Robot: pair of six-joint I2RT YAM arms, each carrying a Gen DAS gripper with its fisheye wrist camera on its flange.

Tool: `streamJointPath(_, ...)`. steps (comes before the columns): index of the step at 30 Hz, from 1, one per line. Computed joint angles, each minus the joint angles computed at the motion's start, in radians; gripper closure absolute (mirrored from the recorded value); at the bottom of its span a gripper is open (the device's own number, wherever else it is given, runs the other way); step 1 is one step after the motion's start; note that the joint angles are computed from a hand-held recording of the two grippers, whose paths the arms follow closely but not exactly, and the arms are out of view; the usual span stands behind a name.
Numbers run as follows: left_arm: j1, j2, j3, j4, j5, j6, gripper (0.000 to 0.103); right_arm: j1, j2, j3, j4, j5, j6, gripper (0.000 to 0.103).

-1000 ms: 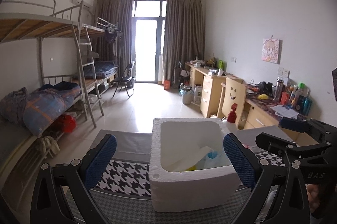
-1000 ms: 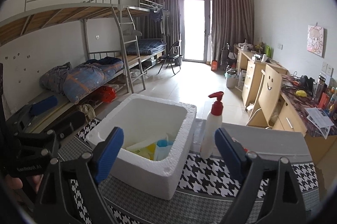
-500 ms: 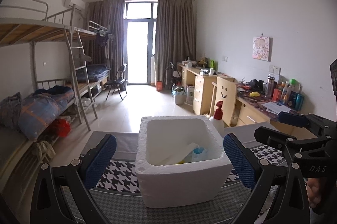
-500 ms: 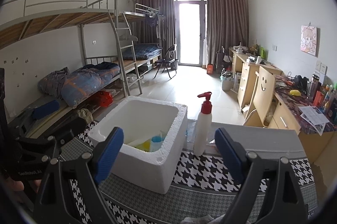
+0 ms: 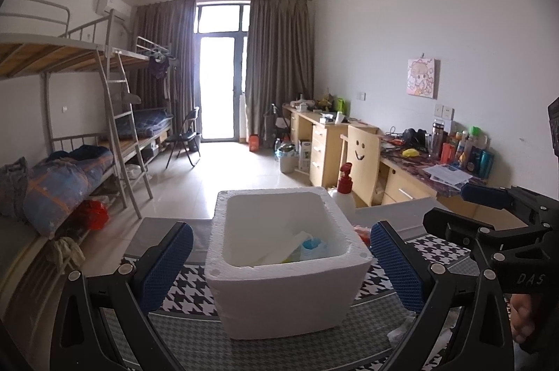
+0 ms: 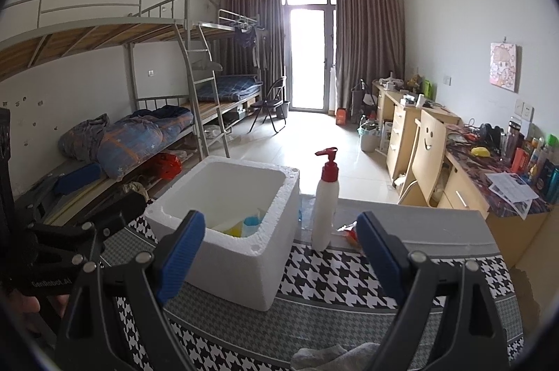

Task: Organize soft objects
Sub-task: 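Withdraw both tools from the box back toward the table items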

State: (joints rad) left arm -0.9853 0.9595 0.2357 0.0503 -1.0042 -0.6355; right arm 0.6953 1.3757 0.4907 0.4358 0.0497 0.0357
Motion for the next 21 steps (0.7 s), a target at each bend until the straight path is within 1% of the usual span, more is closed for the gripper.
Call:
streamJointPath(9,-0.040,0.047,0.010,0.039,0.013,0.004,0.001,-0.017,-0.055,-0.052,0.002,0.009,0.017,0.012)
streamJointPath(18,-0.069,0.095,0.016,0.074,0.020,-0.001,0.001,-0.022,-0.078,-0.080,0.010,0.018,0.022,0.012)
streamJointPath(21,-0.079,0.090,0.009,0.080,0.018,-0.001,0.001,-0.031,-0.083,-0.090,0.014,0.012,0.034,0.012)
